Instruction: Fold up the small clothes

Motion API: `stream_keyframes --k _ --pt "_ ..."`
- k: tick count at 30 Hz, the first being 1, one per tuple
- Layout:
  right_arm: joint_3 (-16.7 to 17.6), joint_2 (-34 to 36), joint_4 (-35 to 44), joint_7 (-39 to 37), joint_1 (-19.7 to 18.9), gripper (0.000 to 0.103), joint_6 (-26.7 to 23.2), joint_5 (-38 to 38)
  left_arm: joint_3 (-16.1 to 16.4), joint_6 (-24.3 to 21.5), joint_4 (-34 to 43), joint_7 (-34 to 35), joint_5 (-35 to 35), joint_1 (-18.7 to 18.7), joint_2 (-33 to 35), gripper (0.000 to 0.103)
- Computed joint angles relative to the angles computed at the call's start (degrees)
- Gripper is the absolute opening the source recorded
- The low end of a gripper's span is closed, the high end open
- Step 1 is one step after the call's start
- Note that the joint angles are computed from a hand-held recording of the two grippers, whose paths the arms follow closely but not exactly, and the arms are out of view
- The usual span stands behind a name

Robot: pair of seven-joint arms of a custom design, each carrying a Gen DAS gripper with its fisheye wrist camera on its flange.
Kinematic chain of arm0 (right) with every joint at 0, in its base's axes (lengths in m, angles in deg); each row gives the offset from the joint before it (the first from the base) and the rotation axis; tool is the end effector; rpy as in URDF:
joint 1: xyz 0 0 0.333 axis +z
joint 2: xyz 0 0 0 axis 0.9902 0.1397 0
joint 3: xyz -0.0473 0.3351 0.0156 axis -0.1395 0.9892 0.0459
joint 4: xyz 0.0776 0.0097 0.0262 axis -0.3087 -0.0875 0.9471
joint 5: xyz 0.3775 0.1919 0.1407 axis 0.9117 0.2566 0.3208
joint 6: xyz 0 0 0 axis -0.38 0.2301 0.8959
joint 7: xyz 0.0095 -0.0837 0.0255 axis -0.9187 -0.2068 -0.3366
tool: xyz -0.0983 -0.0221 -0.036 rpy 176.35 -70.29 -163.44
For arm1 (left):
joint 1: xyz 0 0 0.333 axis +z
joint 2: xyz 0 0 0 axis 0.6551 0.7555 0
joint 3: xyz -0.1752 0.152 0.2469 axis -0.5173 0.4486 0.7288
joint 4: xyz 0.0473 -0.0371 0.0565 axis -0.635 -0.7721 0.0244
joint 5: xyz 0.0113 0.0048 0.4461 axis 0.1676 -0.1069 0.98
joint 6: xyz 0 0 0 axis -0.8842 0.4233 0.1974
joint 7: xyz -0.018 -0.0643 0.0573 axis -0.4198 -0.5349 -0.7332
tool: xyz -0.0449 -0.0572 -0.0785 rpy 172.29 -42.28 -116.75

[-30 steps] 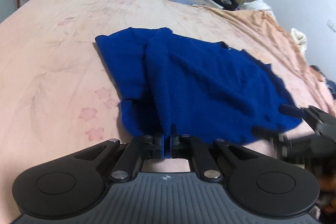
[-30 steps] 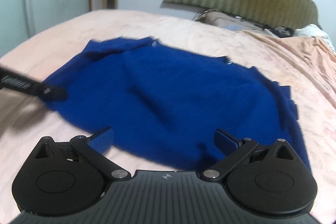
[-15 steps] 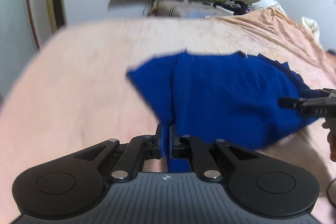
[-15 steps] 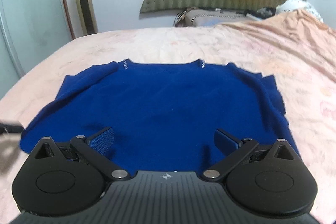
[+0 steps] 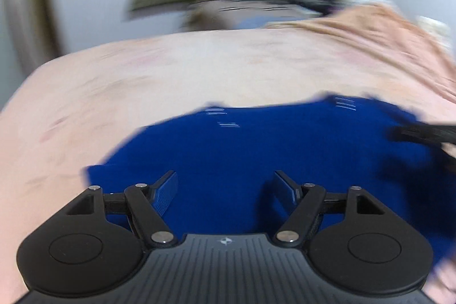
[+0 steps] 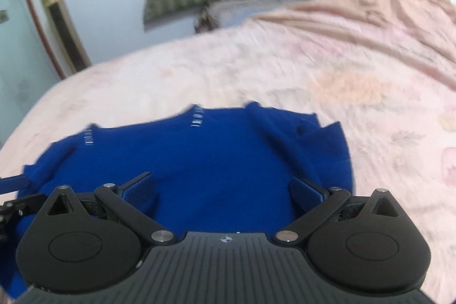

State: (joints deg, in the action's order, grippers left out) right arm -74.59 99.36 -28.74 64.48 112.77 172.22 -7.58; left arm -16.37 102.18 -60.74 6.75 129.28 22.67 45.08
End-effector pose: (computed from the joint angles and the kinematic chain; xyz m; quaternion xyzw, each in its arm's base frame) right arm 0.6044 0.3532 0.4647 -0.6832 0.6065 -0.1891 0.3600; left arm 0.5411 -0.3547 0.4856 -0.6757 0.6204 -0.2655 0.2967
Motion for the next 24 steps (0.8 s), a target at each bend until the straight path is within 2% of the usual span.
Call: stream_keyframes --k 2,4,5,6,7,9,10,12,14,15,17,19,20,21,24 --pt "-6.2 -0.2 0.7 12.2 5.0 0.102 -2.3 -12.6 0.4 -6.1 0.3 -6.0 3.3 0.1 -0.2 0.073" --pt "-7.9 -1.0 1.3 20.4 7.3 0.103 -7.6 -21.7 0.6 -11.2 0.0 -9.5 5.4 0.4 -0.8 0.073" --pt "-7.8 -1.7 0.7 22.7 7.5 0.103 -7.9 -24.6 0.4 -14.9 0.4 -9.1 4.5 0.4 -1.0 0.073" --pt "-7.5 -2.6 -0.3 24.1 7.1 0.103 -6.5 -27.0 0.3 -16.7 0.1 -9.1 4.3 0.5 -1.7 0.073" --pt "-7.1 -3.4 -1.2 25.6 6.8 0.103 -4.7 -29.6 0.2 -16.3 -0.8 -9.6 4.4 0.7 -2.6 0.073" --pt "-6.2 -4.4 -2.0 28.8 6.4 0.103 -2.3 -34.9 0.1 -12.0 -3.4 -10.4 4.7 1.4 -5.2 0.073" --pt "-5.1 -4.5 -2.0 27.6 5.8 0.103 -1.6 -34.5 -0.3 -10.6 -4.0 -9.5 4.9 1.5 -5.9 0.073" --pt "-2.0 -4.6 -2.2 22.5 4.4 0.103 -0.9 -29.9 -1.8 -12.6 -3.0 -7.8 6.0 1.1 -5.6 0.073" --pt "2.0 -3.9 -1.9 13.9 2.3 0.103 0.9 -23.6 -2.8 -12.7 -1.7 -5.6 10.1 0.4 -4.3 0.079" --pt "3.6 -3.5 -1.5 10.4 1.7 0.103 1.0 -21.4 -3.3 -15.1 -0.3 -3.6 12.4 -0.1 -2.8 0.085" --pt "4.9 -2.8 -0.2 7.5 2.6 0.103 -0.3 -20.8 -4.0 -26.5 4.5 1.5 14.7 -2.3 2.2 0.085" --pt "5.9 -2.6 0.0 4.3 3.0 0.103 0.1 -19.2 -2.5 -32.8 7.3 4.3 12.4 -3.6 5.4 0.085" --pt "6.1 -2.9 -0.4 2.9 3.1 0.103 0.5 -18.2 -1.6 -33.8 7.6 4.0 10.2 -3.7 5.5 0.085" --pt "5.6 -3.3 -0.8 3.5 3.8 0.103 0.7 -18.9 -0.9 -32.8 6.6 2.6 8.7 -3.5 4.4 0.085" --pt "4.8 -4.6 -1.4 9.1 5.1 0.103 -0.6 -23.5 -0.3 -27.1 2.0 -2.1 7.2 -2.6 -0.6 0.085"
